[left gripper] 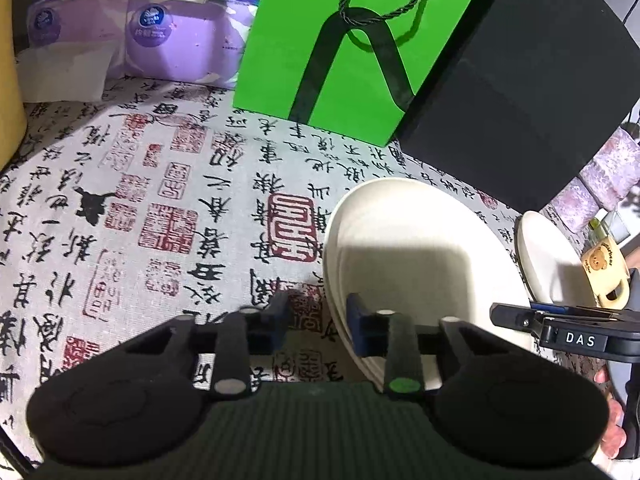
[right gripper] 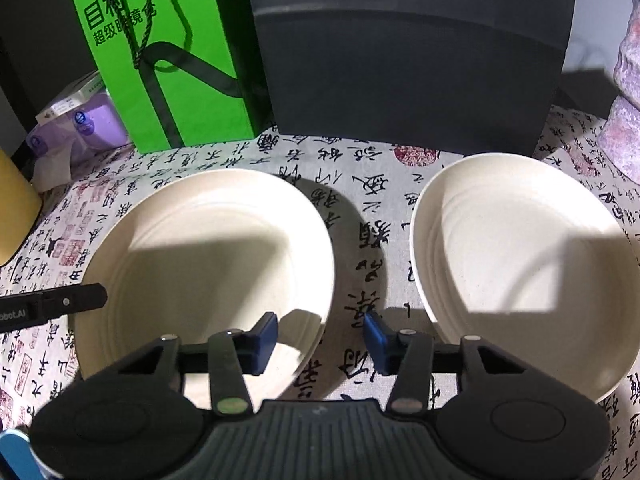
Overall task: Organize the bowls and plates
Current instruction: 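Close both grippers on the rim of a cream plate by the green bag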
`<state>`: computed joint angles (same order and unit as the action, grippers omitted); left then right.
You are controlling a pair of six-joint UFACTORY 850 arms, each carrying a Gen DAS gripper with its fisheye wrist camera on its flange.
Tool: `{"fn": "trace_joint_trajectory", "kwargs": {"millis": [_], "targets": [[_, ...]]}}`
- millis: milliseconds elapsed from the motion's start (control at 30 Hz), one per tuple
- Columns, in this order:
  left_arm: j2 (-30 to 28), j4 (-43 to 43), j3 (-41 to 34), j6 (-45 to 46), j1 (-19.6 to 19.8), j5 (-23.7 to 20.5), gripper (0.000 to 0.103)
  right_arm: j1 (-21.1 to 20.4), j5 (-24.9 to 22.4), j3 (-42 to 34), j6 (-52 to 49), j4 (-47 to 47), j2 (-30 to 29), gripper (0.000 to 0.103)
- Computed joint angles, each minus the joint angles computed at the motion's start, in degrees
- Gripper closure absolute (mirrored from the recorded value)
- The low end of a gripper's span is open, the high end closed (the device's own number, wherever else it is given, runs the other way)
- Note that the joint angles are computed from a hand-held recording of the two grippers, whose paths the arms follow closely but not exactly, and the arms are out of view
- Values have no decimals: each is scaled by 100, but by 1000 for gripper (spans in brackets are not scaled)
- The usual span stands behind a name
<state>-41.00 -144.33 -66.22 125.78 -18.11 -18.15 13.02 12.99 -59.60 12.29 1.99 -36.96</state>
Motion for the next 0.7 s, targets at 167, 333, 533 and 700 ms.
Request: {"fn": "trace_joint_trajectory", "kwargs": {"millis": [167,333,533,700], "targets": [[-6,173,26,-153,19,-140,85,-6,248,108,233,-295,27,87],[-1,-186,33,293,-34,-94,88,127,384,152,-806,587,44,86],[12,-650,52,755,-69,-53,90,193,614,239,-1299,871,78,89],[14,-762,50,847,-62,-24,90,240,744,275,-1510,949,94,89]]}}
